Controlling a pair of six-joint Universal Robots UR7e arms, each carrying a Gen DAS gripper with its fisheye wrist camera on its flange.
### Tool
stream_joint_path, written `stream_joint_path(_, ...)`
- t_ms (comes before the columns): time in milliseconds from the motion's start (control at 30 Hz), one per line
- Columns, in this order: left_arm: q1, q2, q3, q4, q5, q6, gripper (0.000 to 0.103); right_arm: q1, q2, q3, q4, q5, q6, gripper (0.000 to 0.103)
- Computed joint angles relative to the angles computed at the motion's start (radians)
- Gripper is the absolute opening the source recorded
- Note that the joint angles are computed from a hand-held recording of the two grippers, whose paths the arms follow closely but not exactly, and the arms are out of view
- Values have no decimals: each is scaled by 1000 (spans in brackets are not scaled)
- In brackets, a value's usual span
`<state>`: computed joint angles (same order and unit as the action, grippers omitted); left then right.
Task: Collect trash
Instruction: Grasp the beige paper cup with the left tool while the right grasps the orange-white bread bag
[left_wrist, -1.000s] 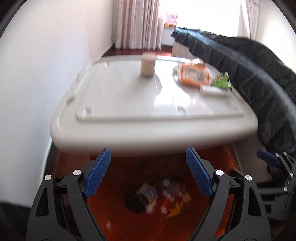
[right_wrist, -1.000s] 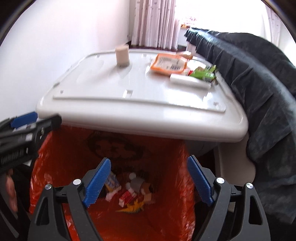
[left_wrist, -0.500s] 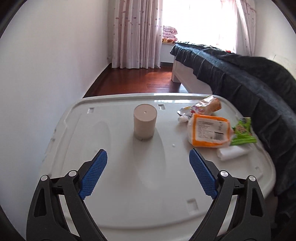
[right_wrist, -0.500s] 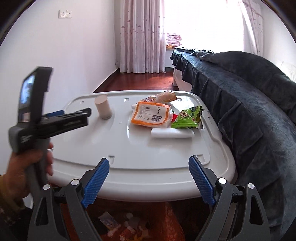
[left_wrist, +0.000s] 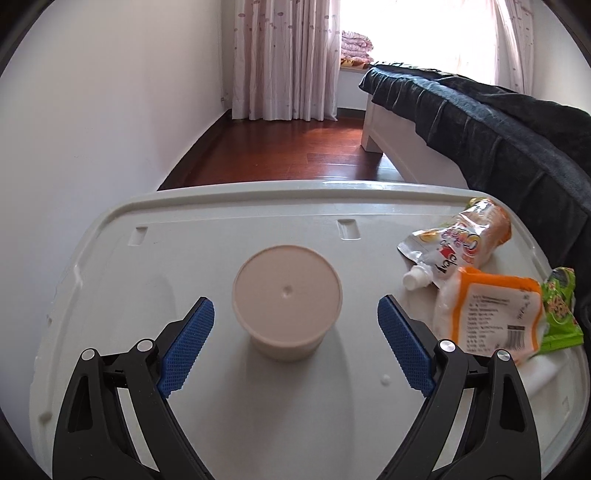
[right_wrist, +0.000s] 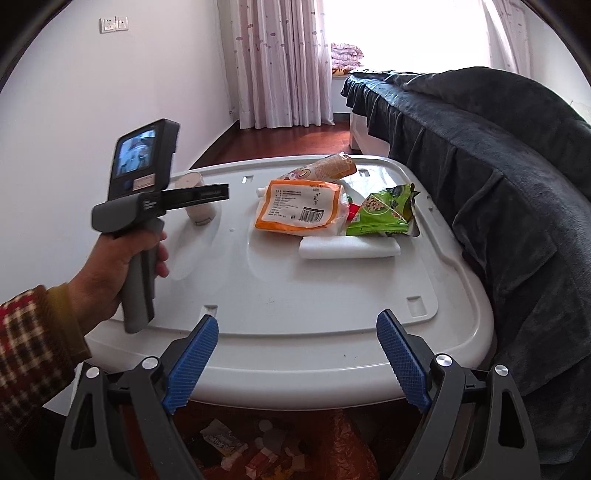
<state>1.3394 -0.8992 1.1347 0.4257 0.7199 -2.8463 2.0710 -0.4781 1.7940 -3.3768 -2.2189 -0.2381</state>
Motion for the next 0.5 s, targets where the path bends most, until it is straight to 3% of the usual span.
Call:
stream_joint_path(167,15,58,-93,60,-12,-22,78,6,10,-6,-13,-6,-26,86)
stream_joint_path(200,19,67,-111,72,-10,-23,71,6,12,-7,-12,-9,-26,86)
stream_joint_path(233,22,73,-122,82,-7,-18,58,5,14,-11,-9,-10,-26,86)
stream_joint_path(300,25,82,-138,107,-3,-27,46,3,16,-14,-5,-15,-23,86)
stream_joint_path(500,23,24,-57,53,30,-18,46,-7,20,-56,50,-18,-18,86)
